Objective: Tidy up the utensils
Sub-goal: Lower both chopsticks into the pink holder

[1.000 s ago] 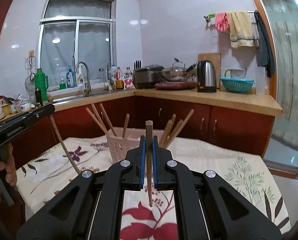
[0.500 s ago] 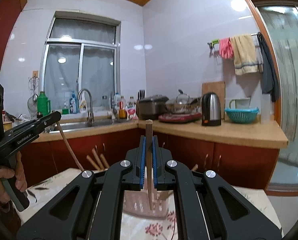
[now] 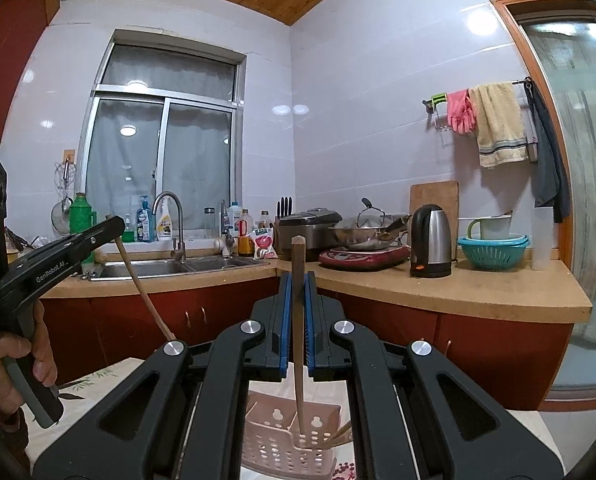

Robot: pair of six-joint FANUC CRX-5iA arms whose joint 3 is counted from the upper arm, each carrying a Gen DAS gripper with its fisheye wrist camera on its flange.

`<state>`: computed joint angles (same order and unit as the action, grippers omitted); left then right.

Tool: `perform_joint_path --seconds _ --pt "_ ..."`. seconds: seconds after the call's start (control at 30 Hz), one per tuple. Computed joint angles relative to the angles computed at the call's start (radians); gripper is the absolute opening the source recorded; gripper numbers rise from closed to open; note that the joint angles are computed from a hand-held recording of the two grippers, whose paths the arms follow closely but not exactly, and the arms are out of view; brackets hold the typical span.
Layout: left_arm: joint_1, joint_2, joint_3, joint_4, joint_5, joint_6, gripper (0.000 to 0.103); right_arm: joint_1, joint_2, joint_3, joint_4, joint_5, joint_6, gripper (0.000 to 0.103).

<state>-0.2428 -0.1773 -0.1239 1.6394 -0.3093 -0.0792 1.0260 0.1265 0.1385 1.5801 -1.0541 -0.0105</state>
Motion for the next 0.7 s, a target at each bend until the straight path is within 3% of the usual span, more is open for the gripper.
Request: perform_joint_path --seconds 0.7 --pt "0.086 0.076 0.011 -0.331 -0.102 0.33 0.007 -0.04 0.021 -0.049 -0.163 0.044 -0.034 0.007"
